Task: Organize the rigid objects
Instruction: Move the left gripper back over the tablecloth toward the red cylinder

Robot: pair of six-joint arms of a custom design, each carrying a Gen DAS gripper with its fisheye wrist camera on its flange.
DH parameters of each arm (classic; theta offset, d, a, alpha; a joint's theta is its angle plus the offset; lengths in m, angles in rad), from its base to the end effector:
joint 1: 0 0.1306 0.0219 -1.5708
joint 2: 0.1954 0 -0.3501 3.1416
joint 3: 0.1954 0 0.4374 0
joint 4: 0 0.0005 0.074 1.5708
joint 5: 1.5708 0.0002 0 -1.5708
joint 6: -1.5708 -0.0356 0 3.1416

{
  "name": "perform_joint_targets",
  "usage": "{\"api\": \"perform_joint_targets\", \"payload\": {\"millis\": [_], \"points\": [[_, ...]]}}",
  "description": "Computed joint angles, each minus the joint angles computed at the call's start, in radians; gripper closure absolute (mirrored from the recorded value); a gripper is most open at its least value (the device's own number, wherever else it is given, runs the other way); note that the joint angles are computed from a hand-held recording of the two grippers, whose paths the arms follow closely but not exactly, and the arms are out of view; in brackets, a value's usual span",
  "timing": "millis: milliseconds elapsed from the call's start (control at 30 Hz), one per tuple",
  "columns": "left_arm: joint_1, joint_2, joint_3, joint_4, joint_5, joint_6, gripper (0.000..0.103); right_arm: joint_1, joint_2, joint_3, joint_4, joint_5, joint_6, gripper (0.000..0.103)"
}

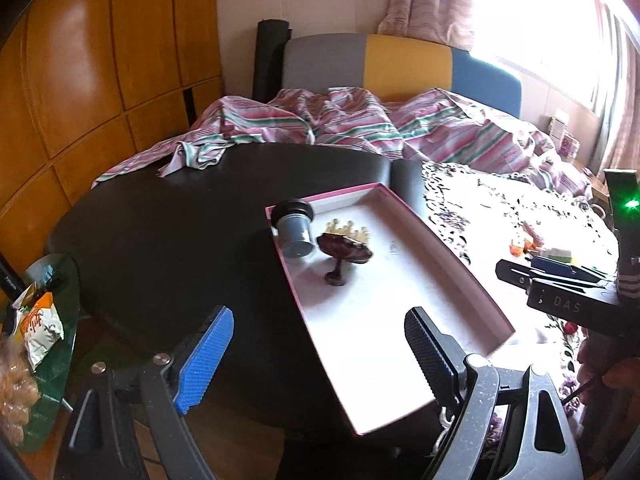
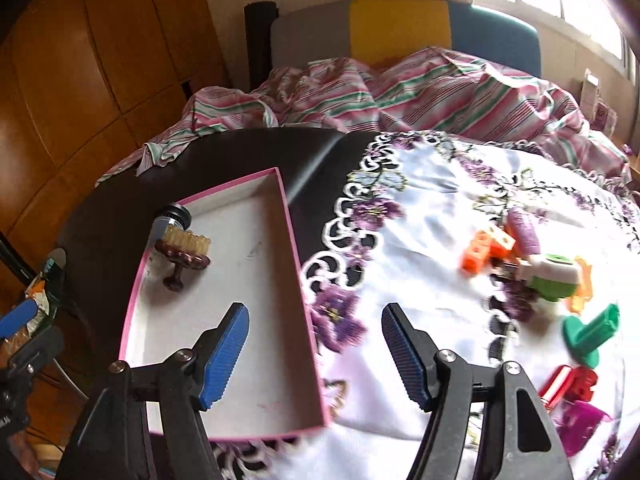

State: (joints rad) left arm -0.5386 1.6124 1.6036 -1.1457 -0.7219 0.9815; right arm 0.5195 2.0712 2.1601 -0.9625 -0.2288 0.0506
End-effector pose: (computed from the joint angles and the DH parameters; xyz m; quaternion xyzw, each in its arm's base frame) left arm 0.5114 -0.2788 0.3749 -0.2722 0.8770 0.1172 0.3782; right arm 0.6487 0.3797 0.3547 -0.3000 0.8851 0.1832 0.3051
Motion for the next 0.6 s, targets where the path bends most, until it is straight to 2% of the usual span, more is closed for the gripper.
{"api": "perform_joint_targets", "payload": {"millis": [267,600], "points": [[-0.015,0.050,0.061,0.010,0.012,-0.046,0.014,-0.057,-0.063,-0.079,0.040,0.038,0.010,0.033],[-0.030,0.125,0.158,0.041,0.036,-0.144,0.014,-0.161,-0.083,-0.083,0.057,0.109,-0.025,0.033]]}}
